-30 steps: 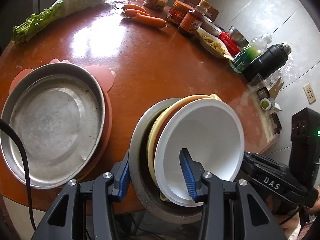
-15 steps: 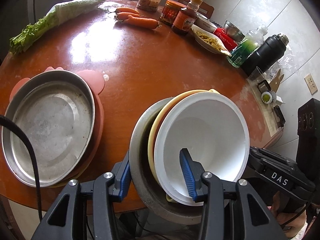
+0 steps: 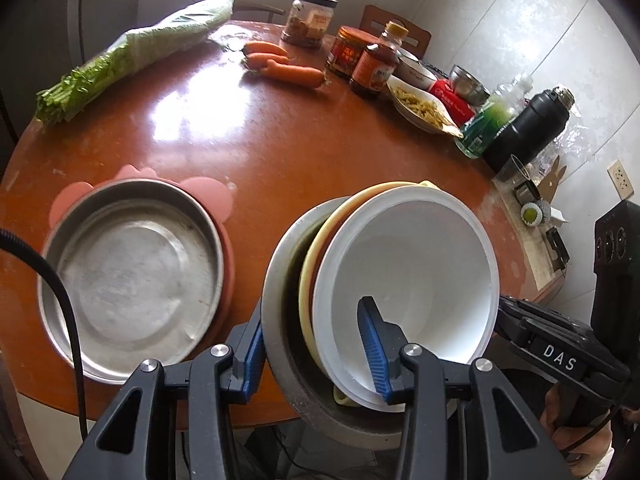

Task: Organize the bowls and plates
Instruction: 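Lower the held bowl stack onto the steel tray on the pink plate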

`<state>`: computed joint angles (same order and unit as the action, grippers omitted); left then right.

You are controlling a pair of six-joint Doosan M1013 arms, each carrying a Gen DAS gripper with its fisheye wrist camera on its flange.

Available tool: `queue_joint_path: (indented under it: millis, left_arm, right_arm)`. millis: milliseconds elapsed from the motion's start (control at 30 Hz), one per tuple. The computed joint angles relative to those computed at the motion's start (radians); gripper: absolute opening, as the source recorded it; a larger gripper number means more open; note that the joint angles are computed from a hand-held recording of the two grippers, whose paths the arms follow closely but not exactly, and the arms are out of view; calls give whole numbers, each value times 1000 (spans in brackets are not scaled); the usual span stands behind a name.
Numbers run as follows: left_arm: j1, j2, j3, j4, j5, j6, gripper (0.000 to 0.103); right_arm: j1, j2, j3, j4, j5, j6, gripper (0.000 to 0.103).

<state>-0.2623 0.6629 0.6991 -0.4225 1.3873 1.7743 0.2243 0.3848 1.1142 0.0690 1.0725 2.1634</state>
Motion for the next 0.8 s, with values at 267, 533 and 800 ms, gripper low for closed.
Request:
queue_joint_path:
  millis: [267, 533, 800]
  left_arm:
    - [27, 14, -45, -2, -2, -43, 44]
    - [55, 21, -84, 23, -24, -77, 44]
    - [80, 30, -105, 67, -28, -106, 44]
  right_arm:
    - [10, 47, -87, 14, 24, -49, 9]
    - [31, 109, -205, 12, 60, -99, 10]
    - [54, 187, -329, 28, 112, -139, 10]
